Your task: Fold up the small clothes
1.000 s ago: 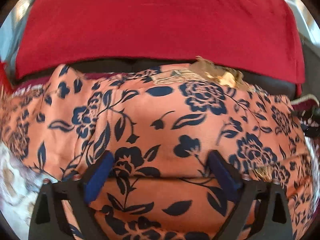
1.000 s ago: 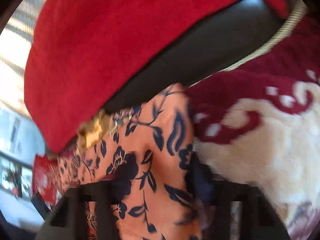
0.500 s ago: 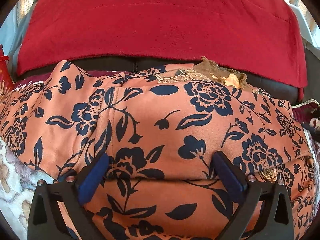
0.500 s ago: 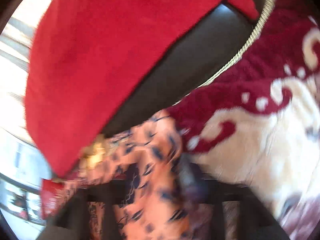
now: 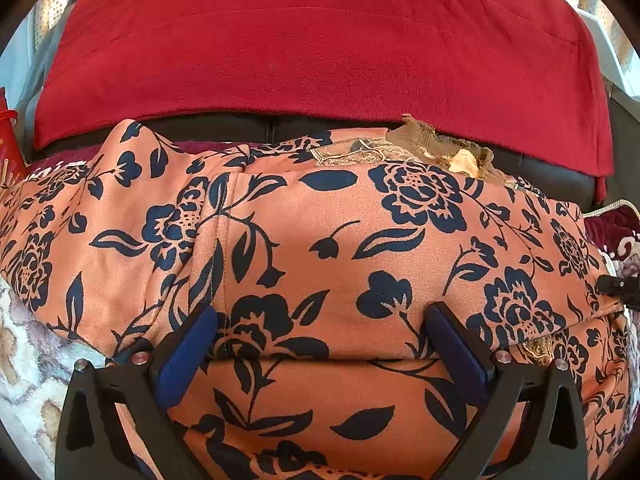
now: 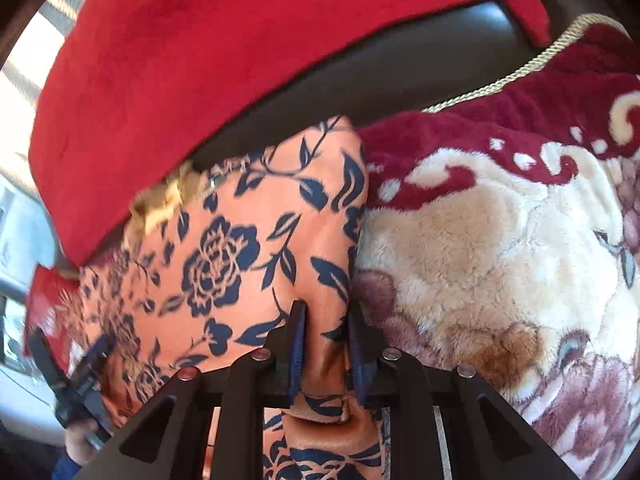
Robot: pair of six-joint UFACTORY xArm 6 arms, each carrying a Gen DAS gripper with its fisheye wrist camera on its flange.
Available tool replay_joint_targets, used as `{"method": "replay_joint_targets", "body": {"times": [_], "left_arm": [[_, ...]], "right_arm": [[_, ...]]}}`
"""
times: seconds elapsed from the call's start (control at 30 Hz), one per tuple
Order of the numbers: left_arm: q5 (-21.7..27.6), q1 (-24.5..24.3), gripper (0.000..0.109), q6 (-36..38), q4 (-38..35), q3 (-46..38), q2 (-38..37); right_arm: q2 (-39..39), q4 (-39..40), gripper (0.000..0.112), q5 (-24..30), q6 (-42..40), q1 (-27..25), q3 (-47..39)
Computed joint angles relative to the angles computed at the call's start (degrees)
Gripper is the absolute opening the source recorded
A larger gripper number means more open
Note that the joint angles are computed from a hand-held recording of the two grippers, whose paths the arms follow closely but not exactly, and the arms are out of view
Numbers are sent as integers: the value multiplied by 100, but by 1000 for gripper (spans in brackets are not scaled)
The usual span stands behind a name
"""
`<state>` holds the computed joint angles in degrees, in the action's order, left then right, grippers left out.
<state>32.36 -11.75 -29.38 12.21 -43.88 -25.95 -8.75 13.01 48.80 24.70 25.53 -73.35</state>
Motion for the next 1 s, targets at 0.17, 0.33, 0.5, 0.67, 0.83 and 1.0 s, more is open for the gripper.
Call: {"method": "replay_joint_targets", "body": {"times": [0.17,0.33,0.5,0.67,0.83,1.0], "left_arm": [[-27,6,103,-1,-7,10,-2],[-36,11,103,-7,-6,10,1],[-31,12,103,-3,-3,2,3],[-76,21,103,7,-47,17,10],[-96,25,103,-5,-29,36,6],[-74,17,103,-35,11,22,9]], "right_arm": [[-520,1549,33,-309,-702,-693,596],[28,2299,91,-495,-927,-1063,117],[831,1048,20,388,-497,-1076,-945],[288,636,21,20,166,-1298,-406],[-911,859,76,-494,215,-929,664],[-1327,513,56,182,-140,-415,954]]}}
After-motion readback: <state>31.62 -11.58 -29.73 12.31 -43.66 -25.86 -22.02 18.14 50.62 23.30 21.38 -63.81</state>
